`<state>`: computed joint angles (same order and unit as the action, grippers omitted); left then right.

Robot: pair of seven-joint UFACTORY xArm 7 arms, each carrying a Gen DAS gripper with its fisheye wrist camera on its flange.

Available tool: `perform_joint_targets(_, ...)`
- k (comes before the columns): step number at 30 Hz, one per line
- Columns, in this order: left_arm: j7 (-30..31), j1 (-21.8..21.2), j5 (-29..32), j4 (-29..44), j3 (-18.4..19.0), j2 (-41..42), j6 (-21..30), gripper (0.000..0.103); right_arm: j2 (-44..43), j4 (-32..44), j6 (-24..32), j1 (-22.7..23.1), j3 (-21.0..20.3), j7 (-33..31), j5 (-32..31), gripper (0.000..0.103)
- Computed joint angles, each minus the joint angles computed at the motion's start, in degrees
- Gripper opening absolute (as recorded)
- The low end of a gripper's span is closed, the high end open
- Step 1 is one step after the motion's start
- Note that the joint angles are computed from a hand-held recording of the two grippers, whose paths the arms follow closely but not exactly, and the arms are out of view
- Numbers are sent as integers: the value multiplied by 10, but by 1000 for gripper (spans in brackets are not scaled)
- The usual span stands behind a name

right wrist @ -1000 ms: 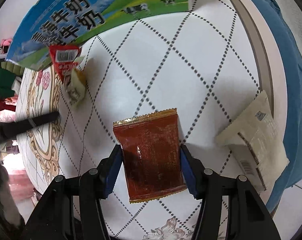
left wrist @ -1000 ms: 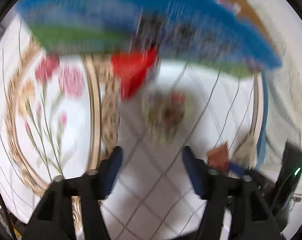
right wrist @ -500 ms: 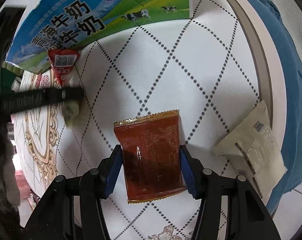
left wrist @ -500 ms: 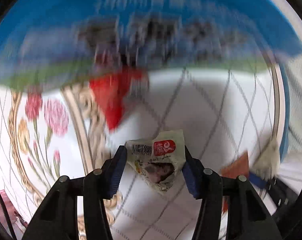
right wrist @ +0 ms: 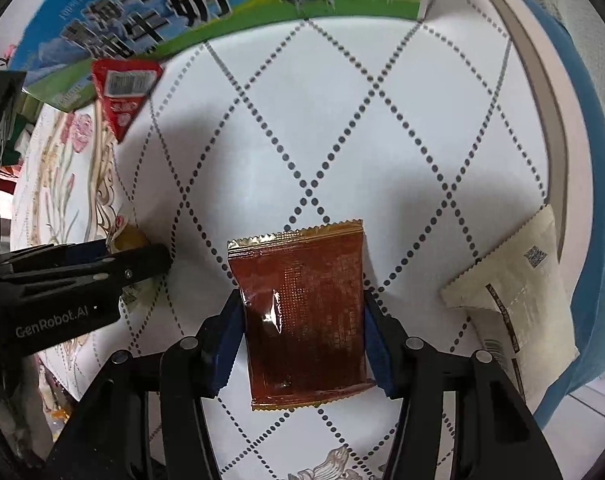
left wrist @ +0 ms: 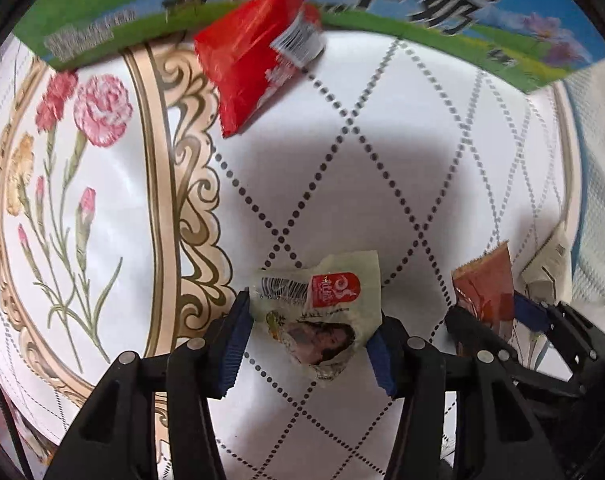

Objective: Organize snacks
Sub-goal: 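Grasp the clear face-printed packet with the left tool while the right tool grasps the brown sauce packet, then carry both packets into the box and open both tools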

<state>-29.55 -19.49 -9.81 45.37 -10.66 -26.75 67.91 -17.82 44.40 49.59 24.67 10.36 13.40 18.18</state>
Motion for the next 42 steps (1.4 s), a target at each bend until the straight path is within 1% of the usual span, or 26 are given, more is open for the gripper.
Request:
perform_joint_targets(4,0,-3,-4,4,1,-34,10,50,-32,-5,7,0,-14,-13,24,57)
perform_joint_targets(5,3,-5,-7,11,1,-41,13,50,-32,0,3,2,-8,-5,28,57)
perform_joint_targets(7,6,-4,-4,36,0,-43,18,50,-44,6,9,2,-18,-14,37,57)
perform_joint_targets(8,30,1,-2,35,19,-55,23,50,-49,13,11,2,-22,-17,44,57)
perform_joint_targets(10,47,7,-10,52,30,-69,32,50,-57,30,16,1,-27,-23,55,57)
perform_joint_targets(13,58,22,-21,116,39,-46,25,50,-60,75,21,-6,-40,-39,65,57)
perform_joint_targets(14,75,31,-23,135,52,-31,15,50,-56,97,19,-11,-44,-45,68,57)
perform_joint_targets(17,94,50,-18,212,57,25,-1,50,-30,166,17,-27,-57,-64,68,57)
perform_joint_targets(18,98,58,-15,239,59,46,1,50,-10,198,11,-35,-57,-67,64,57)
perform_joint_targets(19,114,66,-11,291,69,85,4,50,15,232,6,-42,-47,-60,48,57)
perform_joint_targets(20,120,74,0,330,69,117,9,50,33,257,4,-50,-46,-60,36,57)
perform_joint_targets(21,125,82,10,349,69,138,4,50,54,283,-2,-59,-43,-57,20,57)
perform_joint_targets(23,129,95,32,414,68,196,20,50,122,360,6,-72,-38,-47,-11,57)
perform_joint_targets(25,129,103,47,464,68,246,38,50,189,440,33,-80,-35,-42,-33,57)
perform_joint_targets(27,136,111,53,491,71,290,44,50,246,505,55,-83,-31,-32,-52,57)
perform_joint_targets(29,138,116,61,522,73,329,62,51,301,571,86,-82,-30,-22,-80,57)
perform_joint_targets(30,142,117,62,552,73,343,89,52,327,596,97,-80,-29,-19,-88,58)
perform_joint_targets(31,143,118,63,561,73,354,100,52,356,627,112,-80,-28,-14,-88,59)
perform_joint_targets(32,140,120,65,577,75,372,113,52,366,634,118,-78,-30,-2,-92,68)
perform_joint_targets(33,138,121,67,587,76,382,121,53,386,657,126,-72,-35,12,-112,75)
perform_joint_targets(34,134,121,69,593,77,390,126,55,391,658,126,-68,-37,17,-122,88)
perform_joint_targets(35,134,123,70,596,78,395,128,63,403,671,131,-66,-38,25,-128,94)
perform_joint_targets(36,132,125,70,594,79,396,124,74,406,673,132,-70,-36,25,-122,94)
perform_joint_targets(38,133,125,76,582,80,391,110,88,405,666,131,-71,-35,28,-120,95)
perform_joint_targets(40,134,127,80,574,81,385,105,89,406,666,133,-69,-34,27,-125,97)
perform_joint_targets(42,134,129,77,566,81,378,106,97,407,665,136,-67,-34,28,-128,97)
